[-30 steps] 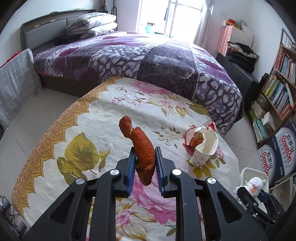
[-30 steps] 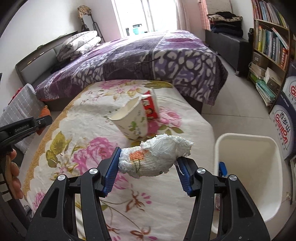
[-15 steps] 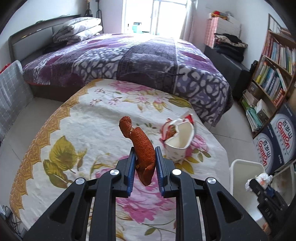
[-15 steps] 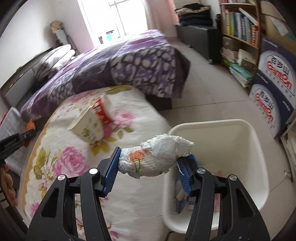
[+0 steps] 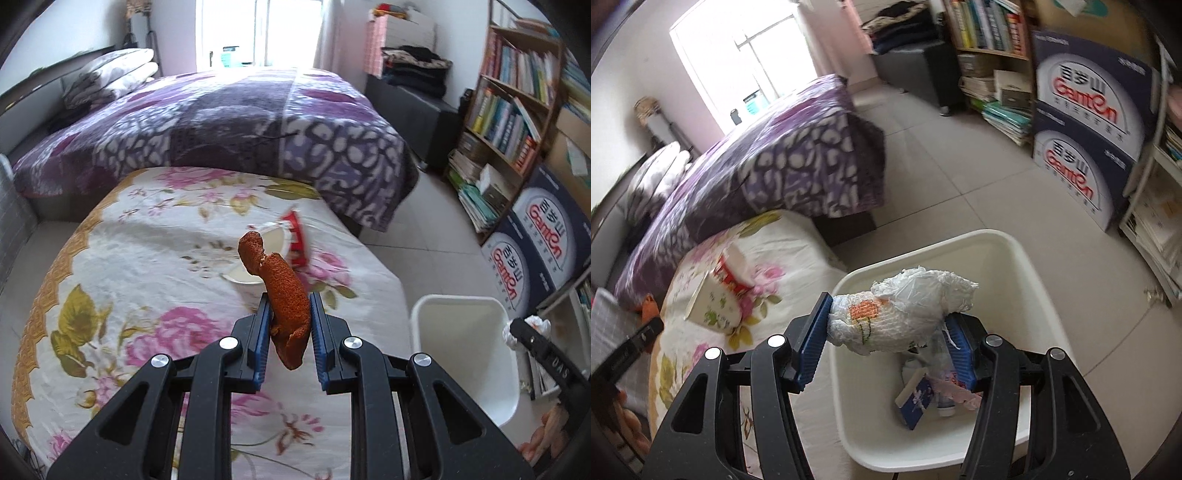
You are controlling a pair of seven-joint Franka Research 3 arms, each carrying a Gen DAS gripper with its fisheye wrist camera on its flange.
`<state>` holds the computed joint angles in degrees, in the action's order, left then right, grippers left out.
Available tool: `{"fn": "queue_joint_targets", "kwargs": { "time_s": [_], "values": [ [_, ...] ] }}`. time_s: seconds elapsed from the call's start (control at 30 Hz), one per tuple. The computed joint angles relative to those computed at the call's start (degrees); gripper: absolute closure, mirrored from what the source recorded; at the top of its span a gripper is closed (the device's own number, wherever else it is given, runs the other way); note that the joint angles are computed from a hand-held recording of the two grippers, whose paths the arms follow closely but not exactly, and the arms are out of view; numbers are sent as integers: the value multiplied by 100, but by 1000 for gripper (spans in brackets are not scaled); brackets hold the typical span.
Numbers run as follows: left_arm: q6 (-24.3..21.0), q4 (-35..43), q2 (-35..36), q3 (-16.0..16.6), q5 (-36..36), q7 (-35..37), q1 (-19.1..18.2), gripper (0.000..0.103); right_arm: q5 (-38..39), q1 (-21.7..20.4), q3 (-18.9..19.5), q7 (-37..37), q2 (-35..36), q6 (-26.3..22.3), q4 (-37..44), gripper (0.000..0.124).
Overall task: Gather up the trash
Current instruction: 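Carry the bundle and orange cloth over the bin and open both tools, then grasp the white paper cup by its rim with the left tool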
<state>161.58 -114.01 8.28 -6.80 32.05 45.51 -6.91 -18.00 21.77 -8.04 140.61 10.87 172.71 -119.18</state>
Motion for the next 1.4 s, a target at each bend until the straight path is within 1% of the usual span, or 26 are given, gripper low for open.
{"fn": "queue_joint_targets", "kwargs": {
  "time_s": [0.07, 0.17, 0.23, 0.27, 0.37, 0.43, 0.63, 0.8, 0.83, 0.87, 1.0, 1.1, 1.13, 1.17, 1.2, 1.23, 1.3, 1.4],
  "values": [
    [-27, 91, 87, -55, -10, 75, -52, 82, 231, -136, 64, -99, -59, 25, -97, 68],
    [-55, 195, 186, -91, -2, 147, -146, 82, 305, -191, 10, 25, -154, 12, -227, 66],
    [-56, 246, 242, -110, -4, 196, -210, 82, 270, -226, -31, 181, -216, -50, -292, 61],
    [-50, 275, 273, -128, -25, 239, -237, 82, 109, -199, -123, 428, -260, -93, -334, 58],
    [-43, 370, 360, -152, -37, 337, -331, 82, 34, -371, -70, 710, -379, -132, -472, 48],
    [-50, 430, 415, -181, -101, 425, -379, 82, -79, -487, -46, 904, -458, -107, -578, 46],
    [-69, 574, 610, -443, -754, 1121, -413, 82, -243, -879, 108, 1231, -664, -25, -861, 41],
    [-92, 686, 813, -1054, -2190, 2495, -146, 81, -211, -1156, 230, 1332, -802, 63, -1050, 39],
    [-101, 700, 835, -1107, -2391, 2665, -145, 81, -217, -1198, 253, 1353, -826, 72, -1077, 39],
    [-135, 746, 892, -1276, -2765, 2993, -51, 81, -242, -1242, 265, 1399, -857, 100, -1120, 39],
    [-284, 871, 1019, -1648, -3847, 3922, 130, 80, -162, -1403, 355, 1419, -919, 164, -1217, 37],
    [-478, 1007, 1137, -1833, -4550, 4490, 215, 80, 96, -1492, 427, 1231, -943, 187, -1278, 37],
    [-527, 1042, 1170, -1866, -4749, 4648, 227, 77, 163, -1512, 443, 1181, -945, 192, -1289, 37],
    [-612, 1090, 1209, -1931, -4988, 4852, 271, 63, 175, -1525, 450, 1175, -955, 196, -1304, 37],
    [-651, 1122, 1228, -1915, -5124, 4948, 253, 53, 170, -1538, 455, 1174, -956, 197, -1307, 37],
    [-649, 1120, 1230, -1937, -5329, 5072, 275, 46, 163, -1548, 460, 1170, -954, 196, -1307, 37],
    [-750, 1171, 1241, -1904, -5582, 5219, 267, 46, 246, -1562, 480, 1105, -958, 209, -1317, 36],
    [-704, 1132, 1183, -1596, -5416, 5021, 48, 46, 381, -1555, 503, 981, -915, 196, -1272, 35]
  ]
}}
